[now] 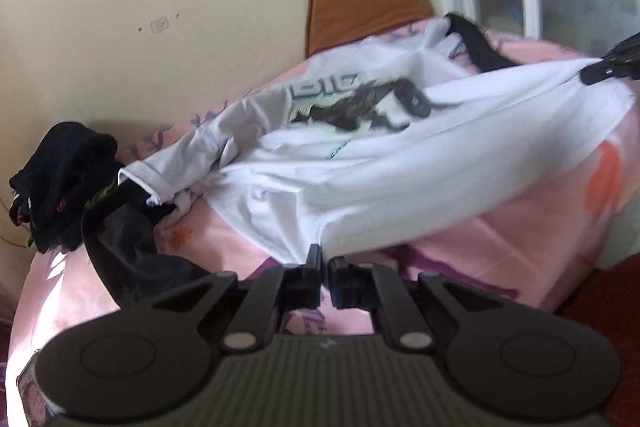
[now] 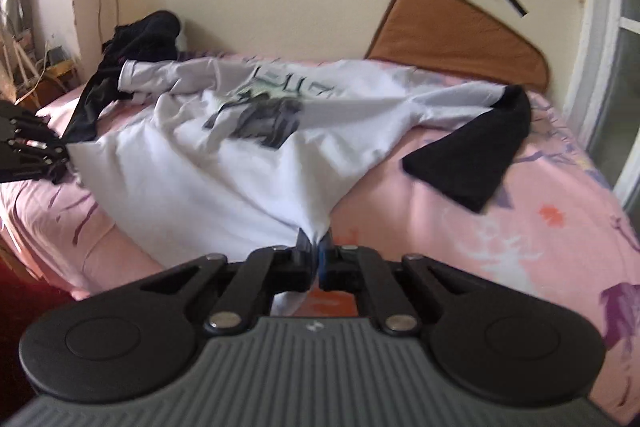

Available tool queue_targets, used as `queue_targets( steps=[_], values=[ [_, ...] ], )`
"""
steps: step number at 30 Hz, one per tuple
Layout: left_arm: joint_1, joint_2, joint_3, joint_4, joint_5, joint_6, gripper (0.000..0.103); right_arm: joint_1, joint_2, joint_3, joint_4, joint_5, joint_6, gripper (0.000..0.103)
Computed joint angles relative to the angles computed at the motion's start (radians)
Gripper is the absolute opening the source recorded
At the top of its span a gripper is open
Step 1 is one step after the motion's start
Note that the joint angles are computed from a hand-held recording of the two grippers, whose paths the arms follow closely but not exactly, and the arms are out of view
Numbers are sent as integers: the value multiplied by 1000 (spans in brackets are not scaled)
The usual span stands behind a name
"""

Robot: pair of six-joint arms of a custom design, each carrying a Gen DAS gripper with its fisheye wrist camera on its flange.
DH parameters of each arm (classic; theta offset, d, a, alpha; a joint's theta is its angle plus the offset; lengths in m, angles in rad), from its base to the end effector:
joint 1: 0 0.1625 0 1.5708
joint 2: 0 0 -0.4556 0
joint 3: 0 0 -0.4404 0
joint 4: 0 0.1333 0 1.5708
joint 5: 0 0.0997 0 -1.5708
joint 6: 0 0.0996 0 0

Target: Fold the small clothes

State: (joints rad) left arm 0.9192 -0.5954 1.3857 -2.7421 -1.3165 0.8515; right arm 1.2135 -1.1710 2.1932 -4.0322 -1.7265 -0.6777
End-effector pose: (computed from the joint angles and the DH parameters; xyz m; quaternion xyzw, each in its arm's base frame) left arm -0.3686 -0.7444 0.0527 0.6475 0.7280 -0.1745 0.1426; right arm -0.0706 -0.5262 0.2923 0.0690 -0.7484 0.5421 0.3759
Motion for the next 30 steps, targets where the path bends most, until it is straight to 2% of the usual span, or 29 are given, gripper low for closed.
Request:
queue_targets(
  steps=[3,5,7,8,10,12,13,15,17,19,22,23,24,25,26,28,30],
  values=[
    [-1,-86,48,96,-89,24,5,-15,-102,74,86,22,-4,6],
    [6,-113,62,164,-126,16,10,-16,-129,94,194,-9,-32,7],
    [25,-118,49,230,-160,4,33,-12,-115,75,283,-100,-73,12],
    [34,-116,48,221,-161,-6,53,-7,-90,56,266,-155,-95,20],
    [51,-103,22,197,-155,-62,56,-1,-51,18,178,-213,-83,35],
    [61,-79,-19,140,-117,-147,60,-11,-70,2,171,-160,-16,37],
    [63,-60,-52,106,-82,-210,64,-17,-82,-6,170,-105,3,37],
    [72,-15,-129,70,-14,-318,81,-8,-74,-31,158,-44,-8,38],
    [84,33,-212,60,44,-409,85,13,-46,-72,180,2,-38,43],
    [97,93,-316,104,79,-459,86,29,-14,-117,229,38,-61,45],
    [108,172,-437,196,95,-460,85,46,46,-197,303,96,-81,45],
    [106,203,-477,227,121,-448,77,50,65,-221,326,116,-76,45],
    [102,235,-521,257,164,-433,46,54,83,-247,355,131,-69,45],
    [99,270,-575,299,217,-427,23,60,101,-270,376,136,-65,45],
    [98,300,-630,343,258,-437,7,63,117,-290,391,141,-69,45],
    [99,336,-708,326,327,-429,7,68,150,-325,399,144,-92,45],
    [86,402,-815,179,477,-345,7,67,174,-359,399,140,-86,45]
  ],
)
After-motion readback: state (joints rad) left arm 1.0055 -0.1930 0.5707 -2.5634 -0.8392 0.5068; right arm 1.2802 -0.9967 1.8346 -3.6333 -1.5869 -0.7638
